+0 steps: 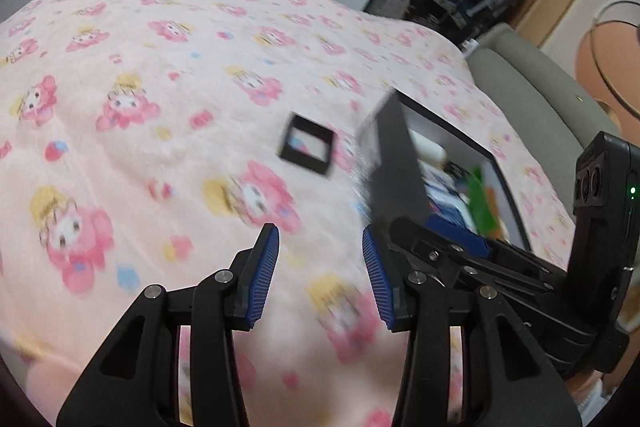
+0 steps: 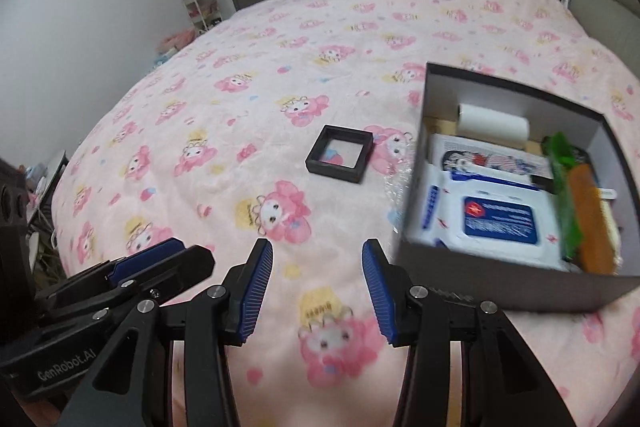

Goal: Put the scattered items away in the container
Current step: 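Move the right tool toward the small black square frame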

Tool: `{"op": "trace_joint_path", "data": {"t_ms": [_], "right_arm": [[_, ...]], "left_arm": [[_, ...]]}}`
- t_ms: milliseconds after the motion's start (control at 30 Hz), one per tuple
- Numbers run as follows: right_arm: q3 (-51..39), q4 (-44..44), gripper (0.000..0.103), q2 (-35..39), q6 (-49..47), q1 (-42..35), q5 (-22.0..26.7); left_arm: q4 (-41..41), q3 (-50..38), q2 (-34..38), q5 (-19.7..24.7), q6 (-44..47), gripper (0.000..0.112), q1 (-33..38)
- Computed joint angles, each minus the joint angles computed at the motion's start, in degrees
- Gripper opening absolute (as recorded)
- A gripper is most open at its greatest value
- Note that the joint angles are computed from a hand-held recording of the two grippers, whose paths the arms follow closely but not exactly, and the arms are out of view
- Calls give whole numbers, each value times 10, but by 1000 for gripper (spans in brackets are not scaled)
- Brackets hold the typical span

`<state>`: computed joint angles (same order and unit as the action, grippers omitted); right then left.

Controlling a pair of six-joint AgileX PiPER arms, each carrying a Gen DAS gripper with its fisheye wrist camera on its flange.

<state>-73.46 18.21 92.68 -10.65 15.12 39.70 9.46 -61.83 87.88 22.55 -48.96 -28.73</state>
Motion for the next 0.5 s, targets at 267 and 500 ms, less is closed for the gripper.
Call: {"op": "trace_joint_path", "data": {"t_ms": [267,500], "right_arm": [[-218,-118,42,191,138,52,51],[-400,-202,42,328,257,61,126]], "left_arm": [[-180,-136,160,21,182,42,129],[-402,-263,281,61,418,42,182]]}}
